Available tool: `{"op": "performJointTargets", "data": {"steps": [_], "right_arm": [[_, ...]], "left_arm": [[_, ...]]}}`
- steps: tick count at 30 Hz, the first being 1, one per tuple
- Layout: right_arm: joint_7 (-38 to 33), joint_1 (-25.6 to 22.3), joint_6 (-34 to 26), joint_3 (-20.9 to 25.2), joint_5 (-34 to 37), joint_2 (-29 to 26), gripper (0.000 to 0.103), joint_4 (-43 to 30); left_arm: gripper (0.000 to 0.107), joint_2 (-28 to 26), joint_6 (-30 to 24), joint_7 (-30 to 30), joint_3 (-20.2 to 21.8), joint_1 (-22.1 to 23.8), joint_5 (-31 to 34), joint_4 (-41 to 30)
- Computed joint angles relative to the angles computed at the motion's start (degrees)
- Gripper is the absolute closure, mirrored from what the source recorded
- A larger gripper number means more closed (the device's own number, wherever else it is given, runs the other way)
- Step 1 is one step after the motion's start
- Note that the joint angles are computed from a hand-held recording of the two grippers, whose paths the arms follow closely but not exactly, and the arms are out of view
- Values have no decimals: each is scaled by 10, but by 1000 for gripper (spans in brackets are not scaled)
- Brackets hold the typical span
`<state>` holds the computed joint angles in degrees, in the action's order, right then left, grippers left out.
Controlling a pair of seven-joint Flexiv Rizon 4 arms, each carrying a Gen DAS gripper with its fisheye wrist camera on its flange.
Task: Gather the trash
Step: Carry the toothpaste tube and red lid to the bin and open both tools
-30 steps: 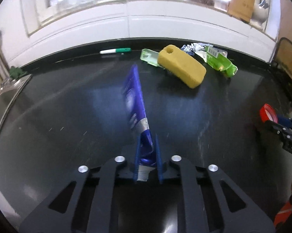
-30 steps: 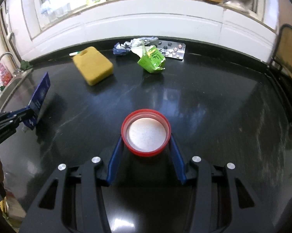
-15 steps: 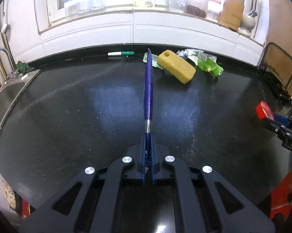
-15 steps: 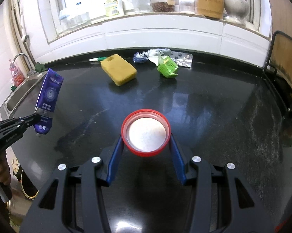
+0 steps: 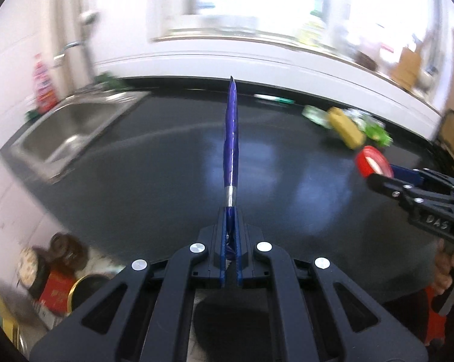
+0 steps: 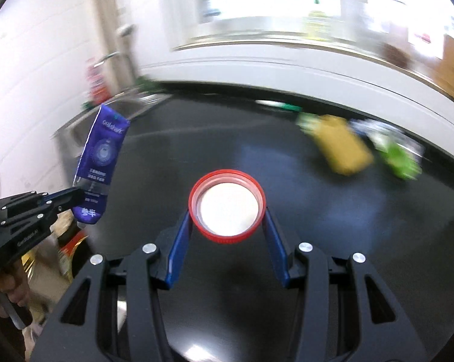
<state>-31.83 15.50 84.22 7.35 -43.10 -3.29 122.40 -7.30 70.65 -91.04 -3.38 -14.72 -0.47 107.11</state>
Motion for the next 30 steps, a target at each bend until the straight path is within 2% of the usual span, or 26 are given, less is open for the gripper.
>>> {"op": "performJointTargets", "data": {"steps": [4,8,12,16,19,20,23,24,27,29,30], "right_arm": [[-85,52,-4,39,71,-86,55,-95],[-186,98,-28,92,133,-176,55,-199],[-271,130,-74,139,180,-247,55,-284],[-322,169,-124,155,211,-310,55,-348],[-352,184,-170,163,234,-357,55,-398],[-357,195,-177,156,246,-363,55,-403],[-376,220,-219,142,262,-407,55,-457],[-382,227,-232,137,268,-420,55,-475],[-393,246,-255,118,285,-450,55,-515],[-403,255,-278,108,298,-470,55,-548],[-409,258,-285,105,306,-478,55,-562]], "left_arm": [[103,66,-6,-46,41,28,42,58],[103,122,-22,-70,56,76,64,118],[103,156,-36,-59,76,119,42,184],[103,151,-35,-30,87,148,3,237],[103,114,-5,15,96,156,-64,275],[103,103,2,25,95,159,-82,282],[103,55,53,104,85,161,-194,312],[103,37,65,116,81,166,-206,312],[103,0,98,212,32,188,-348,324],[103,-24,108,215,33,187,-353,316],[103,-32,116,241,13,198,-389,317]]}}
